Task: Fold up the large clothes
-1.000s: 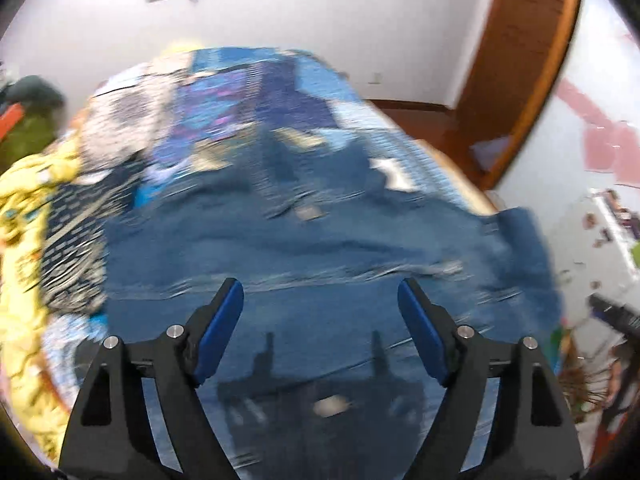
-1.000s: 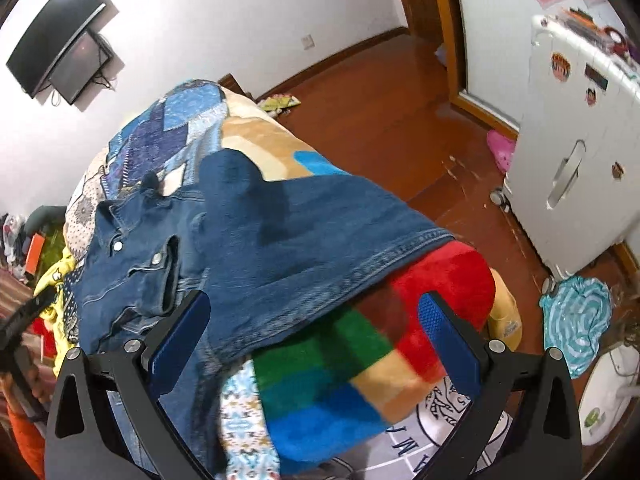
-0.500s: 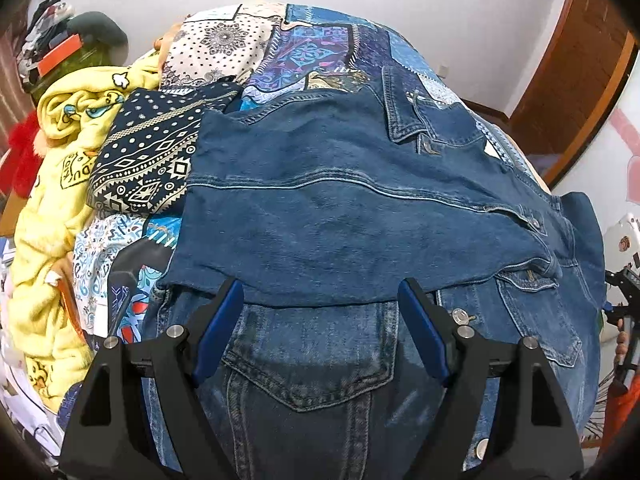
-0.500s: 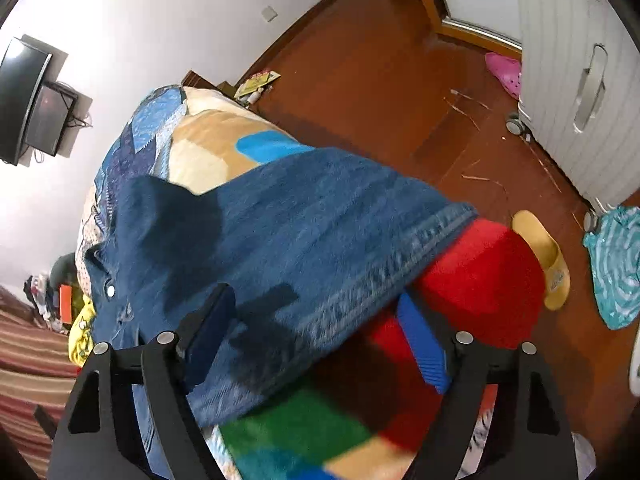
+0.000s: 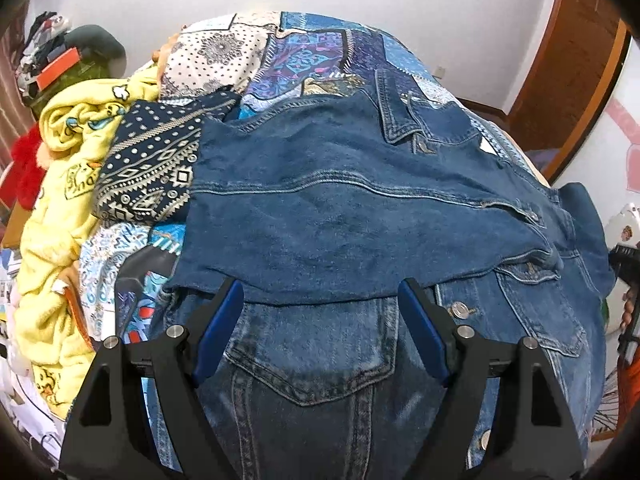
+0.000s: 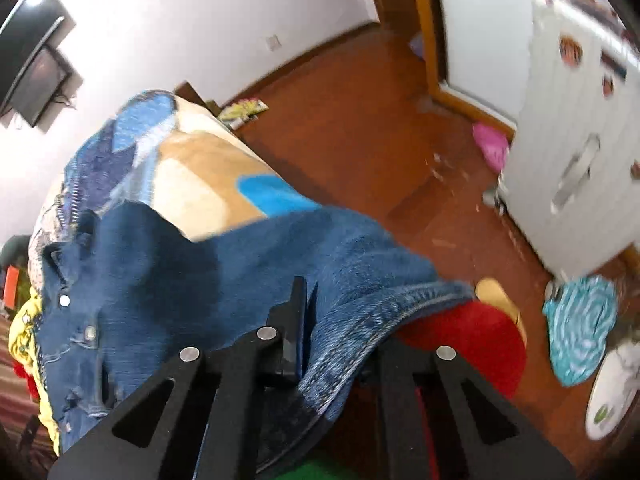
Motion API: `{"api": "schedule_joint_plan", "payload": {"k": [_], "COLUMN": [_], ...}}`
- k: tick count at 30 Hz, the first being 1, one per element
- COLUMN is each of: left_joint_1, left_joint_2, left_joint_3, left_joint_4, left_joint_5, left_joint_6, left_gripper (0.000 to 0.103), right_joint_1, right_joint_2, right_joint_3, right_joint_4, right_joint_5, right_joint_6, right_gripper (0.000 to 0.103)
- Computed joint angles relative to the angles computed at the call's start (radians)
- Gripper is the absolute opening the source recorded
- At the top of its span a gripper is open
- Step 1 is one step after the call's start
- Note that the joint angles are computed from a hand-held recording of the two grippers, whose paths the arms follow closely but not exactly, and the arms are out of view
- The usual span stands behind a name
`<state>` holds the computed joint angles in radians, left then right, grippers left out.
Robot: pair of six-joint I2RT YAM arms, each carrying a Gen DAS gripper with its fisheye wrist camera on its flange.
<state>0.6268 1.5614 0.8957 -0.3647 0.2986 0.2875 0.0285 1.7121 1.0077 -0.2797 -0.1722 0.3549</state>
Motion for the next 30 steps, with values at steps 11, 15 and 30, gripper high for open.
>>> {"api": "schedule_joint_plan", "payload": {"k": [11, 15, 30], "left_joint_1": [0.056, 0.094, 0.278], "left_joint_2": [-0.038, -0.067, -0.1], "left_joint_3": [-0.025, -0.04, -0.028], "left_joint_4": [-0.023, -0.03, -0.116], "left_joint_5": [0.093, 0.123, 0.185], "left_joint_6": [0.066, 0.103, 0.254], "left_gripper": [0.079, 0.079, 0.08], "right_joint_1": [0.209, 0.371, 0.725], "right_joint_2": [-0.22, -0.19, 0.336], "right_joint_3": [0.231, 0.328, 0.55], "right_joint_4": [-0.117, -0.101, -0.176], "right_joint_5": [0.051, 0.119, 0.027], "right_joint_6": [-0.044, -0.055, -0.007], "right_gripper": [0.008, 0.008, 0.011]}}
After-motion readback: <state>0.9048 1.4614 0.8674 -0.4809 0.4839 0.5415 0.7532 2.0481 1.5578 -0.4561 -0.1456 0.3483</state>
